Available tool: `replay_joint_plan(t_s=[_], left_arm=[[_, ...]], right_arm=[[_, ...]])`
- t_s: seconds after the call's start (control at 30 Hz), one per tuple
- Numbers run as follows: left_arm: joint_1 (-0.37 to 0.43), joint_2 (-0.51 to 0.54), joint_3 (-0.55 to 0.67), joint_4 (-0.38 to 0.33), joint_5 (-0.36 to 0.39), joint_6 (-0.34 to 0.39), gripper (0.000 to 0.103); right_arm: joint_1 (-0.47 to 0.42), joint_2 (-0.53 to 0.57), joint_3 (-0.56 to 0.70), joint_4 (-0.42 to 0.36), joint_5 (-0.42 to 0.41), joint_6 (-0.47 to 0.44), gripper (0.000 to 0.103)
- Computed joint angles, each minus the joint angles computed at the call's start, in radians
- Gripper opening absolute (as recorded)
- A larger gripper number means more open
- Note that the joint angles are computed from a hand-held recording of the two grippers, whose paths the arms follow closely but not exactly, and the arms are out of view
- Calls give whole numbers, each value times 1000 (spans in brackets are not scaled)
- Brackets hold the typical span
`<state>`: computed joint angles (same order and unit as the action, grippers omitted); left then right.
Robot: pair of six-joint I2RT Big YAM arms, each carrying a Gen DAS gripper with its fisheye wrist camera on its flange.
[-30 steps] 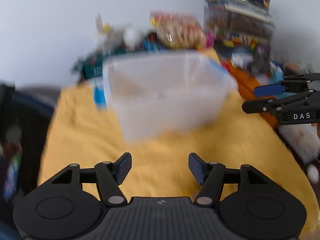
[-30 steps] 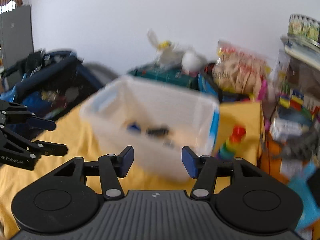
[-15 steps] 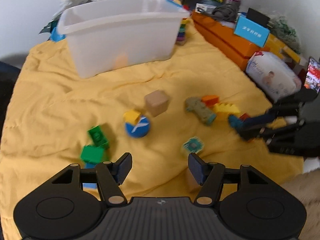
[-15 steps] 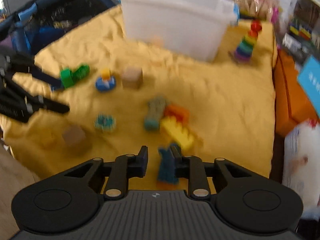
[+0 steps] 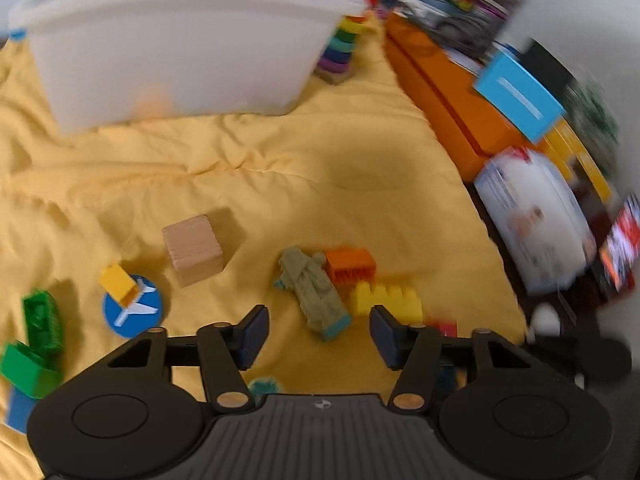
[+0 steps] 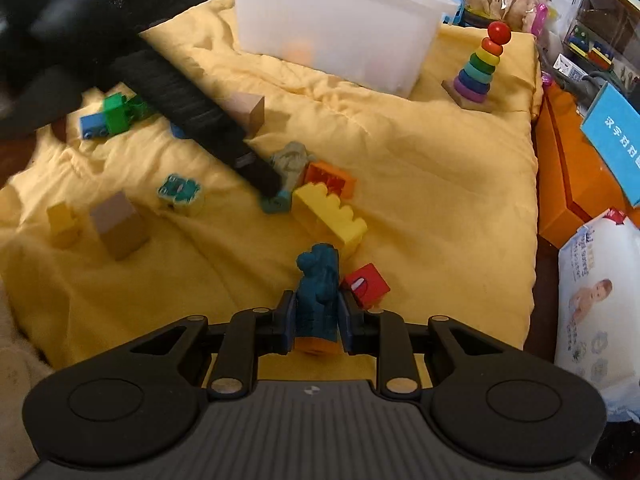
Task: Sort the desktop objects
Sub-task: 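Grasp the grey-green figure with the left tool while the right tool grasps the teal figure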
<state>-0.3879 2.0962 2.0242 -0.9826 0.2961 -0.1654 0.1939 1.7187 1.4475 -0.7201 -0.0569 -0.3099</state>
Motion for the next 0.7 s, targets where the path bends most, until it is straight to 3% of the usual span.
replay_joint_plan(t_s=[0.1,0.2,0.23,0.27,0.3,0.37,0.47,0.57,0.63,0.7], left_arm=[[-18,37,51,-26,-34,-29,56],[-31,45,48,21,-81,-60,56],[-34,49,53,29,-101,-59,47],[-36,58,67,19,-113,-51,25],[-34,72,93,-19,-109,-46,26],[-25,53,65,-26,-88,-31,26],[-28,7,-2,-25,-122,88,26],[-33,-7,-27,-30,-141,158,27],[-35,-10,-41,-14,-142,172,34],[-37,-10,-38,-16,-139,187,31]], right_arm=[[-10,-19,-26,11,-17,-18,25],[-16,-22,-33,4,-27,-24,25],[-18,-25,-39,8,-33,-23,25],[-19,-27,-40,8,-35,-25,25],[-20,-28,-43,10,-37,-26,25],[-23,-29,-43,9,-43,-19,25],[-25,-32,-47,13,-48,-13,26],[-25,-38,-56,41,-55,-2,26],[-19,-34,-51,50,-42,-2,29],[-14,-16,-33,30,-31,5,29]])
